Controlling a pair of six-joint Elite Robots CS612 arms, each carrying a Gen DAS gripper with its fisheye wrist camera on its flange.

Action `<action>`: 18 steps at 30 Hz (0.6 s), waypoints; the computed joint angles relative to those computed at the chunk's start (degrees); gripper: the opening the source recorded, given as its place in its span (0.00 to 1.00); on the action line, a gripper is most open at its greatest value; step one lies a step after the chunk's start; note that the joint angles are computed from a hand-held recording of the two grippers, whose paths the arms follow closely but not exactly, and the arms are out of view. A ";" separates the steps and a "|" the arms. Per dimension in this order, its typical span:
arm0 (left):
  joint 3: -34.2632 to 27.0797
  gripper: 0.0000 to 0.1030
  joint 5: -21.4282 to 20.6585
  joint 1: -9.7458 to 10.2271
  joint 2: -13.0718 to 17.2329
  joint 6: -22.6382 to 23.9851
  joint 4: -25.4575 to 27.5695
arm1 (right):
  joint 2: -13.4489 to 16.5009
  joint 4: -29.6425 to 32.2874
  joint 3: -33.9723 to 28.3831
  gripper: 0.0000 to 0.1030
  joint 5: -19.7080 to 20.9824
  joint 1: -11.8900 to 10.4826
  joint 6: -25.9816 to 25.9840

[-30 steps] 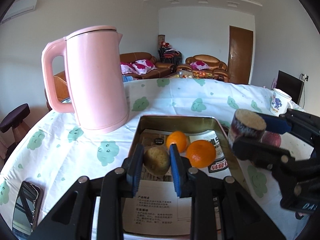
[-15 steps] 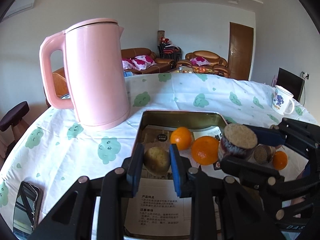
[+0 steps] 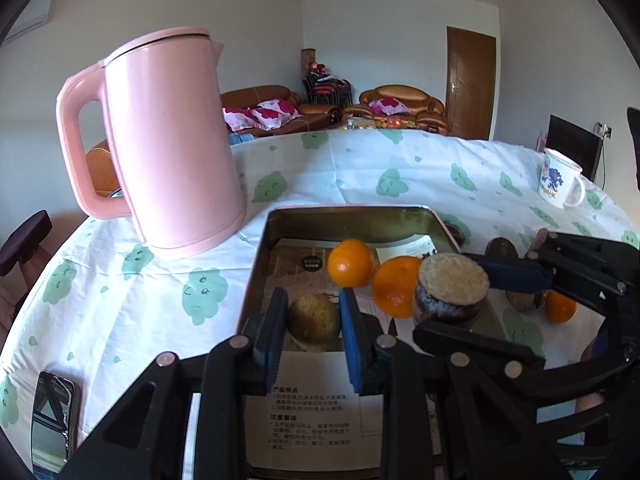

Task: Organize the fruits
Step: 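Lower the kiwi and taro piece into the pink tin and open both grippers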

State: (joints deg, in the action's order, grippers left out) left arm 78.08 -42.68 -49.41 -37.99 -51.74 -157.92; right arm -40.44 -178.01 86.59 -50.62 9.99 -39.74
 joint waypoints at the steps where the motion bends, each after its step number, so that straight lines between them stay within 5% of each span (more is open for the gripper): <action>1: -0.06 0.27 -0.22 0.03 0.00 -0.02 0.25 | 0.06 0.56 -0.16 0.45 0.03 -0.01 0.02; 18: -1.31 0.33 -0.35 0.29 0.04 -3.03 6.22 | 0.03 4.28 -0.98 0.46 -1.76 0.31 -0.37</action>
State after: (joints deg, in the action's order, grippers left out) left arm 76.77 -43.03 -49.12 -37.94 -54.77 -151.71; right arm -40.41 -173.72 85.61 -52.38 10.30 -40.10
